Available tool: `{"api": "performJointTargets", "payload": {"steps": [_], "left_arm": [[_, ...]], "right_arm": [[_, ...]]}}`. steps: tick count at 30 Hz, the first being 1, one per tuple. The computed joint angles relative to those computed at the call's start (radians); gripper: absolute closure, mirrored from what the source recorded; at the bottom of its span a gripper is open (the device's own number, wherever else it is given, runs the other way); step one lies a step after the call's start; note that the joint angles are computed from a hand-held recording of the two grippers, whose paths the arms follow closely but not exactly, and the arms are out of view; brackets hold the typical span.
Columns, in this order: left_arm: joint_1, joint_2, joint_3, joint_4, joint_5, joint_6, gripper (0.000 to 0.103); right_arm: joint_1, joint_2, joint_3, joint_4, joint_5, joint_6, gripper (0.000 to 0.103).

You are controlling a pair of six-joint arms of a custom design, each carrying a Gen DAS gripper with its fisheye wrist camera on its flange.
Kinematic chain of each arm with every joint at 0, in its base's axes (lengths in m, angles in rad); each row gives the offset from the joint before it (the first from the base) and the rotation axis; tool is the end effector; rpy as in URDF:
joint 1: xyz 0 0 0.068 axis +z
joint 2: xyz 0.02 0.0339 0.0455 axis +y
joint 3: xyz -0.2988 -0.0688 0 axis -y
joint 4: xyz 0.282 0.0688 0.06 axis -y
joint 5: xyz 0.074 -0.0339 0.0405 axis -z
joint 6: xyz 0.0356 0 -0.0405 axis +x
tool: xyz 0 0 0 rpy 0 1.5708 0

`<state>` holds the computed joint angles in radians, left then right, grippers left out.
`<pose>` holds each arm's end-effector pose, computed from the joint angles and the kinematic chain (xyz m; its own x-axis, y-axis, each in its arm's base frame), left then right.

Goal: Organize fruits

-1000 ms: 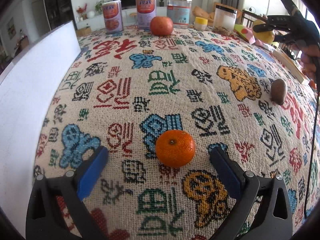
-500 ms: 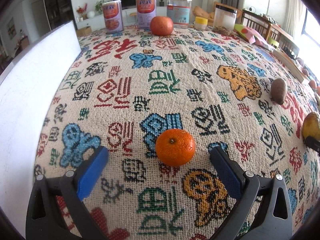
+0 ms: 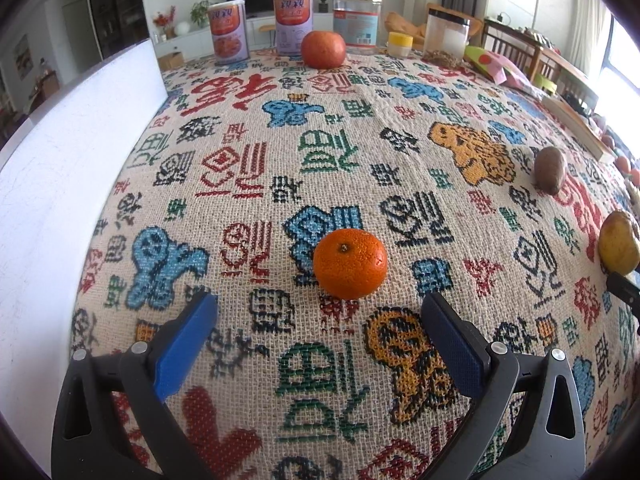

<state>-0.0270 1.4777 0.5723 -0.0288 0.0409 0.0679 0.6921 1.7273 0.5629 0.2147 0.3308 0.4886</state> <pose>0.2785 -0.0090 0.1381 -0.7985 0.0894 -0.5953 0.1057 0.9944 0.0075 0.2351 0.1799 0.0858 -0.7679 -0.0598 -0.6378 -0.1105 0.9931 0.0399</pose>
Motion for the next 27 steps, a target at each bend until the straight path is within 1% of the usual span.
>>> {"api": "performJointTargets", "payload": {"steps": [4, 13, 20, 27], "left_arm": [[0.0, 0.0, 0.0, 0.0, 0.0, 0.0, 0.0], [0.0, 0.0, 0.0, 0.0, -0.001, 0.0, 0.0], [-0.001, 0.0, 0.0, 0.0, -0.001, 0.0, 0.0], [-0.001, 0.0, 0.0, 0.0, -0.002, -0.001, 0.0]], "right_arm": [[-0.014, -0.008, -0.018, 0.028, -0.024, 0.013, 0.012], [0.006, 0.023, 0.036, -0.053, 0.013, -0.01, 0.007], [0.0, 0.03, 0.05, -0.078, 0.013, 0.001, 0.002], [-0.002, 0.029, 0.05, -0.079, 0.011, 0.002, 0.001]]}}
